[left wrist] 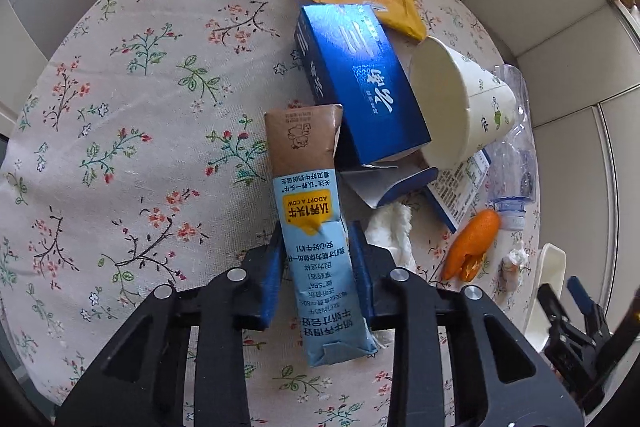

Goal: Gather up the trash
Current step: 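Grasp the blue milk carton with the left gripper while the right grasps the tissue wad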

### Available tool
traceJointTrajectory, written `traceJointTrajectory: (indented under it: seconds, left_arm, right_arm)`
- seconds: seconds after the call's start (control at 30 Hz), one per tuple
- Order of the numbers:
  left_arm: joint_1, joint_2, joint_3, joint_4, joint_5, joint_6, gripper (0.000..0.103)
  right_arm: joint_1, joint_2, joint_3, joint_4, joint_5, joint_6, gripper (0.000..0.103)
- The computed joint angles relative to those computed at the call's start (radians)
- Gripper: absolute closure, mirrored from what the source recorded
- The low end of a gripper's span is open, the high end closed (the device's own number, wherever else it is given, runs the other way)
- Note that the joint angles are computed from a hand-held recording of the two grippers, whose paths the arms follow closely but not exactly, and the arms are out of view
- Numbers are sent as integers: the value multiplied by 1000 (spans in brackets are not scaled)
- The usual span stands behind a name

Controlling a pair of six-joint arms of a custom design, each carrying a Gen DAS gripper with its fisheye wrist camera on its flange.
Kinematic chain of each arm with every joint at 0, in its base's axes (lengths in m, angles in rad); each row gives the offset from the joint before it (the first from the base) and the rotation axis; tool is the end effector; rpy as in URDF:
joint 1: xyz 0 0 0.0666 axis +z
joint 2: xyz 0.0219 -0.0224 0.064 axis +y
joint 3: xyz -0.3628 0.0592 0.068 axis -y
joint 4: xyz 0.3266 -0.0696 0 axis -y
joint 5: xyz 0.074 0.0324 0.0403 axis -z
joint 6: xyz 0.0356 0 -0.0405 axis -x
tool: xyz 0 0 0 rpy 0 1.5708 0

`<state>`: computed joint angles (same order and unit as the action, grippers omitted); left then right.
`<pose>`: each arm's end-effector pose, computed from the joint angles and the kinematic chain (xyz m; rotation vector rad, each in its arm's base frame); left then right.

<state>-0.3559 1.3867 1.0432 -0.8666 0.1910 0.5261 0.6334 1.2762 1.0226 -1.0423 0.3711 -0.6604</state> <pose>0.3426 -0.1350 0.2877 -0.1933 2.8532 -0.4702 0.2712 0.1826 0.3124 0.1064 2.6948 -0.1791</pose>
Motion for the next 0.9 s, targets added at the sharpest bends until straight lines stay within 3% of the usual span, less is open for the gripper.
traceJointTrajectory:
  seconds: [0.33, 0.4, 0.5, 0.63, 0.9]
  left_arm:
    - [-13, -165, 7, 47, -24, -18, 79]
    - [-33, -196, 16, 52, -37, -28, 79]
    - [-68, -212, 30, 53, -51, -31, 79]
    - [-78, -221, 29, 55, -54, -49, 79]
    - [-88, -209, 29, 66, -58, -39, 79]
  right_arm:
    - [-61, 47, -55, 110, -112, 92, 8]
    - [-70, 59, -59, 134, -149, 99, 15]
    - [-84, 81, -60, 141, -203, 99, 34]
    - [-102, 79, -68, 161, -240, 95, 69]
    - [-102, 20, -60, 170, -230, 68, 69]
